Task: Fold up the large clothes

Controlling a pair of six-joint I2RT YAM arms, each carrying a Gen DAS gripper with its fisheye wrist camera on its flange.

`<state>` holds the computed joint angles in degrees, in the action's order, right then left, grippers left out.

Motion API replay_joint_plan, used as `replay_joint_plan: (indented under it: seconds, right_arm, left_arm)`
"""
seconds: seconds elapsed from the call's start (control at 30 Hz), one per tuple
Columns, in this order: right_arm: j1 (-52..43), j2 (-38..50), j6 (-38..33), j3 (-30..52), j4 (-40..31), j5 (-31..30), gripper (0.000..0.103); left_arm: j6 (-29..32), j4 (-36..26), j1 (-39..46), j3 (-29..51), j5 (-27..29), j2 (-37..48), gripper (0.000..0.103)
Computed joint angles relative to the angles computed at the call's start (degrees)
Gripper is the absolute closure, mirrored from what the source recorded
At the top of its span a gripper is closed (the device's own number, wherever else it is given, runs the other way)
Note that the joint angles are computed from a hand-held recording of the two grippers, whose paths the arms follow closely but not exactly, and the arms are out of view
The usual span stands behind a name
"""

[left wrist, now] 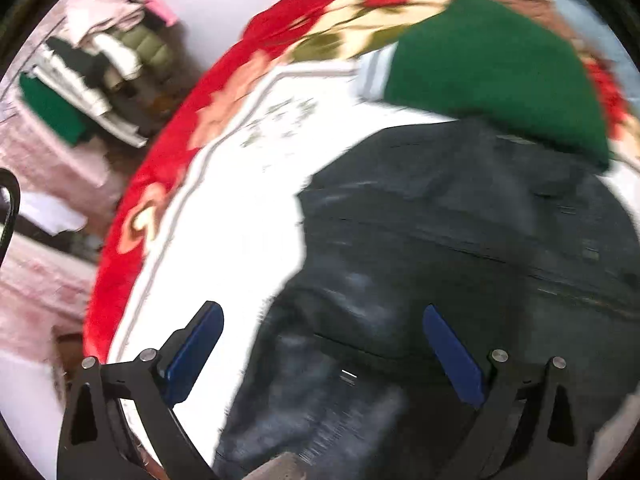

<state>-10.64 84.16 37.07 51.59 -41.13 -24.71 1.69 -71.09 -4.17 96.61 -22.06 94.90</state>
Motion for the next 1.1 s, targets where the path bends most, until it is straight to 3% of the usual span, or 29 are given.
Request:
replay_joint_plan:
  seconds: [0.07,0.17,0.27,0.4,0.53,0.63,0.73,0.8,0.87,0.93,1.0,1.07,1.1]
  right_arm:
    - [3.3,7.5,-0.2,4.6,-0.9,1.9,0.065]
    - [7.4,12.5,-2.2,10.1,-4.0,8.1,0.086]
    - [9.4,11.2,-0.8,10.5,-5.4,14.6,0.093]
    - [9.1,13.4,-1.3,10.1,-6.0,14.0,0.088]
    - [6.2,4.9,-1.3,7.2,-8.1,8.1,0.051]
    - [6.5,2.2,-3.0,4.3,-10.6,4.9,0.049]
    - [9.9,6.2,-6.0,1.4,-10.0,2.3,0.050]
    - [13.3,9.1,-7.2,0.8,-9.7,5.6,0.066]
    - [12.4,9.2,-4.9,-2.4,-6.4,6.4,0.068]
    - [13.4,10.5,-3.8,-0.9,-7.6,7.3,0.068]
    - [16.6,11.5,-3.7,3.6,-12.8,11.0,0.063]
    - [19.0,10.2,-3.7,6.7,-18.1,15.1,0.046]
    - [19.4,8.6,-3.7,7.5,-20.3,16.4,0.043]
  left_arm:
    - [1.4,2.5,1.6,-0.5,-1.4,2.7,0.001]
    - [2.7,5.3,2.5,-1.6,-2.2,4.8,0.001]
    - [5.1,8.2,2.1,-4.6,-2.5,4.3,0.001]
    - [6.4,7.1,1.6,-6.8,-1.8,1.7,0.001]
    - [6.8,3.3,2.0,-10.3,-0.6,-4.8,0.001]
    - [6.6,1.7,1.1,-14.7,-1.7,-10.3,0.001]
    - [6.1,0.5,-0.3,-20.0,-3.3,-15.9,0.001]
    - [5.6,0.0,-0.9,-22.5,-3.7,-17.8,0.001]
    - [4.6,0.1,-1.7,-25.4,-4.5,-19.6,0.001]
    - [3.8,0.9,-3.3,-28.1,-5.6,-21.5,0.001]
    - [2.7,0.8,-6.1,-29.8,-7.5,-23.2,0.001]
    - [0.5,-1.0,-8.8,-30.0,-8.3,-24.4,0.001]
    - [-1.1,-2.5,-10.2,-29.5,-8.1,-24.6,0.001]
